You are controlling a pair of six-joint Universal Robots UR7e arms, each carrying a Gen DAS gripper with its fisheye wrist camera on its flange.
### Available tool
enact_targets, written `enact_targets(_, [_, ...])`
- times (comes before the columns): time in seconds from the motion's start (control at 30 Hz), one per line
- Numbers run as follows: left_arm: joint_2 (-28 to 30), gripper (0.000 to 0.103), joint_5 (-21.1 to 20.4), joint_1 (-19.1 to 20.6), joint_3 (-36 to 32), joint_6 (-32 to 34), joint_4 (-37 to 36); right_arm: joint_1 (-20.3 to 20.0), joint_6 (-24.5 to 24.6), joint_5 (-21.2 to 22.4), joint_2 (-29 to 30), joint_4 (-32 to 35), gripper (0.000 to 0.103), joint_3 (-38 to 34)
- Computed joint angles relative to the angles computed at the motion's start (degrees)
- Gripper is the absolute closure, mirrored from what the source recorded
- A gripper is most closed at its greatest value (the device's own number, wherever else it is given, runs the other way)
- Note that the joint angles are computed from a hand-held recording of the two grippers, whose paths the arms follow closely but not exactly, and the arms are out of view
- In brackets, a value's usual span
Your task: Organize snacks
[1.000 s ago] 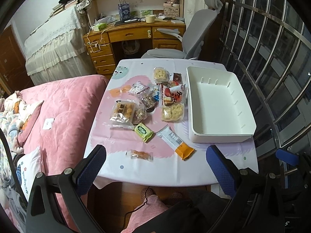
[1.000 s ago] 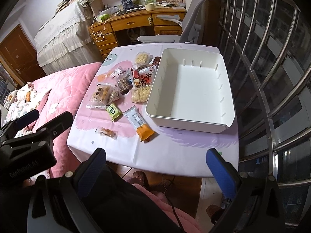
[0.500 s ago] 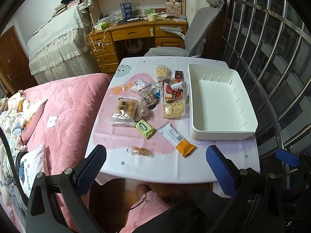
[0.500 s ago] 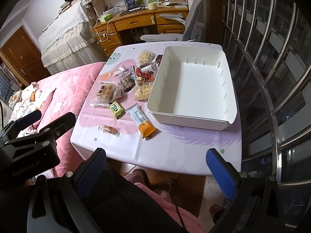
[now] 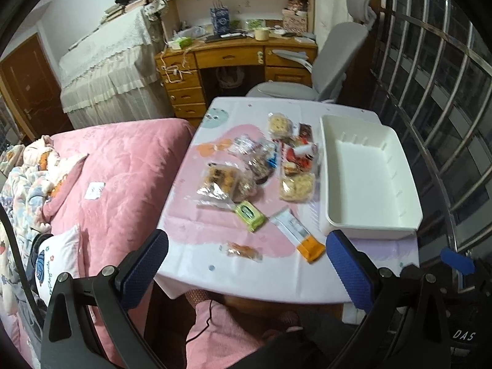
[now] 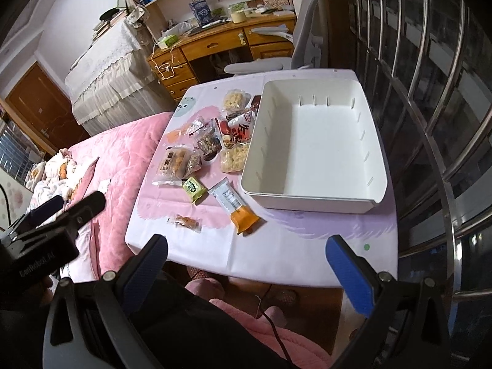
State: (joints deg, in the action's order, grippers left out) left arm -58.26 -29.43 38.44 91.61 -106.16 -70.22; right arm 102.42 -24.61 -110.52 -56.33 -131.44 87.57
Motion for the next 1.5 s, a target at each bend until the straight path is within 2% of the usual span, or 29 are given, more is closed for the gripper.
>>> enact_targets(0.1, [-0.57, 0.001, 1.36, 0.44, -0.41, -0.63, 3.19, 0.23, 1.77, -0.92, 0.96, 0.74, 0.000, -0.77])
enact_targets(0.17, [-1.51, 0.001, 1.87, 0.90, 0.33, 2.34, 1.61, 0.29, 3.62, -1.24, 1.44, 0.23, 0.000, -1.04])
enact_targets(0.37, [-5.58, 0.001, 0.81, 4.25, 3.54, 17.13, -9.51, 0.85, 10.32, -1.94, 3.44, 0.15, 0.000, -1.99])
enact_targets(0.5, [-7.77, 0.001, 0.90, 6.82, 4.57, 26.08, -14.42, 1.23, 17.21, -2.49, 5.25, 0.44, 0.000, -2.90])
enact_targets(0.7, [-11.60, 0.001, 0.55, 11.15, 7.62, 44.60, -27.85, 1.94, 28.37, -2.58, 7.97, -0.49, 0.000, -2.50])
enact_targets(0.83, [-13.28, 0.001, -1.56, 15.01, 8.54, 57.38, -35.67, 3.33, 33.93, -3.62, 9.97, -2.87, 0.000, -1.06])
enact_targets(1.0, [-14.37, 0.001, -5.58, 19.50, 8.89, 68.98, -43.66, 4.71, 40.96, -4.77, 12.52, -3.75, 0.000, -0.51])
enact_targets(1.13, [-13.80, 0.001, -9.14, 23.43, 8.50, 77.88, -50.20, 5.07, 48.44, -6.19, 14.67, -4.33, 0.002, 0.13])
enact_targets(1.27, [-12.53, 0.001, -13.08, 27.15, 8.36, 85.23, -56.46, 4.73, 55.10, -5.79, 16.89, -5.11, 0.003, 0.52])
enact_targets(1.5, [-8.00, 0.001, -18.05, 33.46, 5.83, 94.18, -61.02, 3.45, 64.49, -4.96, 21.19, -5.65, 0.010, 0.48])
